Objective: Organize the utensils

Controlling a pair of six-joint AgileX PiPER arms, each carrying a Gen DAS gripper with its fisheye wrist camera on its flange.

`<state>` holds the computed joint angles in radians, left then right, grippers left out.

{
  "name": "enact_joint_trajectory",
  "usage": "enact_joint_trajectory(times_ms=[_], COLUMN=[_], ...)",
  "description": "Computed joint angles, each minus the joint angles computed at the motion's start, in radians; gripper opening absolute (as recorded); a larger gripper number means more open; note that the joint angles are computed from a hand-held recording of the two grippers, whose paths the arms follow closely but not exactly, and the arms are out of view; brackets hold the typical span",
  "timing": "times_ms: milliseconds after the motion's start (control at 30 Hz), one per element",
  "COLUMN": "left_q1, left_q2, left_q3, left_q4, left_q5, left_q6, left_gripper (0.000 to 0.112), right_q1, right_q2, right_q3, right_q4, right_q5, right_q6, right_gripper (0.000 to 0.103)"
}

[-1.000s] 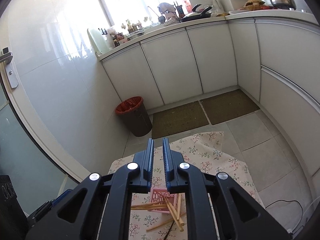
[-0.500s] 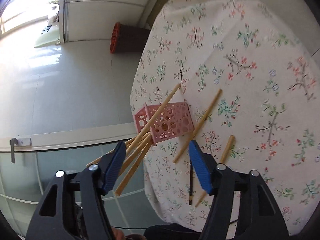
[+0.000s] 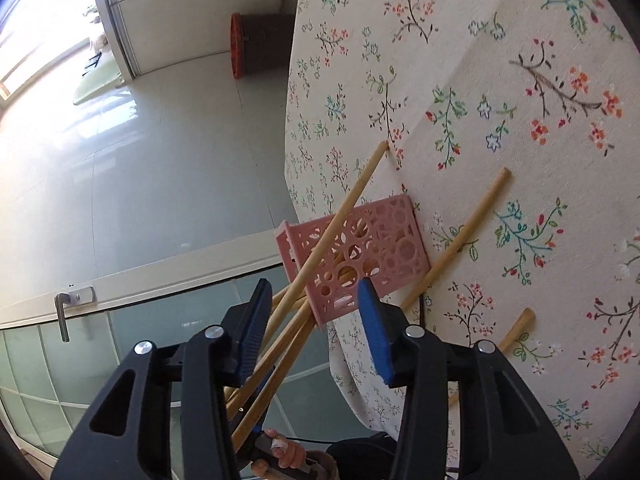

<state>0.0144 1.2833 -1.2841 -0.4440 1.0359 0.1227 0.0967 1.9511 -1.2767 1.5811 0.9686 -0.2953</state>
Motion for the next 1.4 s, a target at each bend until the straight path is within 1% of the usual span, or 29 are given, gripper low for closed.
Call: enact_joint_trajectory(times_ms=[33, 133, 267, 367, 433, 533, 567, 600, 667, 700, 800, 867, 967, 1100, 1133, 1267, 1400], left_q1=[-0.004, -0.019, -0.047, -0.058, -0.061, -0.055, -0.057, -0.058, -0.065, -0.066, -0.063, -0.056, -0.039, -0.024, -0.024, -0.006, 0.037], left_q2=[0.001, 0.007, 0.020, 0.026, 0.026, 0.031, 0.036, 0.038, 0.044, 0.046, 0.047, 0.047, 0.047, 0.042, 0.040, 0.031, 0.019], left_q3=[-0.001, 0.000, -0.003, -0.005, -0.005, -0.009, -0.014, -0.015, -0.016, -0.017, -0.019, -0.018, -0.013, -0.016, -0.016, -0.015, -0.013], left_q4=[0.006, 0.016, 0.042, 0.054, 0.061, 0.065, 0.069, 0.074, 0.083, 0.084, 0.081, 0.077, 0.054, 0.030, 0.027, 0.007, -0.030], left_q5=[0.001, -0.004, -0.005, 0.000, 0.000, 0.003, 0.005, 0.005, 0.004, 0.005, 0.005, 0.007, 0.015, 0.023, 0.025, 0.039, 0.059], left_q6=[-0.004, -0.011, -0.034, -0.038, -0.042, -0.048, -0.052, -0.054, -0.065, -0.066, -0.064, -0.058, -0.042, -0.030, -0.031, -0.024, -0.006], left_gripper=[0.061, 0.061, 0.061, 0.061, 0.062, 0.062, 0.062, 0.062, 0.062, 0.062, 0.062, 0.062, 0.062, 0.062, 0.062, 0.062, 0.062], right_q1=[-0.006, -0.015, -0.013, -0.003, 0.000, 0.002, 0.008, 0.015, 0.026, 0.027, 0.000, -0.026, -0.062, -0.076, -0.063, 0.018, 0.120], right_q2=[-0.006, 0.029, 0.039, 0.071, 0.092, 0.110, 0.118, 0.123, 0.120, 0.112, 0.075, 0.031, -0.059, -0.188, -0.212, -0.279, -0.301], right_q3=[-0.015, -0.115, -0.175, -0.239, -0.269, -0.293, -0.317, -0.340, -0.357, -0.346, -0.270, -0.230, -0.215, -0.274, -0.305, -0.411, -0.461], right_q4=[-0.036, -0.146, -0.149, -0.208, -0.214, -0.212, -0.229, -0.256, -0.288, -0.280, -0.163, -0.105, -0.105, -0.205, -0.254, -0.447, -0.579], right_q5=[0.001, 0.085, 0.125, 0.150, 0.165, 0.179, 0.187, 0.195, 0.184, 0.169, 0.137, 0.117, 0.082, 0.032, 0.018, -0.011, -0.040], right_q6=[0.021, 0.152, 0.193, 0.249, 0.264, 0.259, 0.271, 0.289, 0.311, 0.309, 0.225, 0.183, 0.182, 0.231, 0.261, 0.395, 0.530], right_gripper=[0.039, 0.039, 0.039, 0.039, 0.038, 0.027, 0.018, 0.015, 0.013, 0.012, 0.008, 0.008, 0.008, 0.008, 0.008, 0.008, 0.007])
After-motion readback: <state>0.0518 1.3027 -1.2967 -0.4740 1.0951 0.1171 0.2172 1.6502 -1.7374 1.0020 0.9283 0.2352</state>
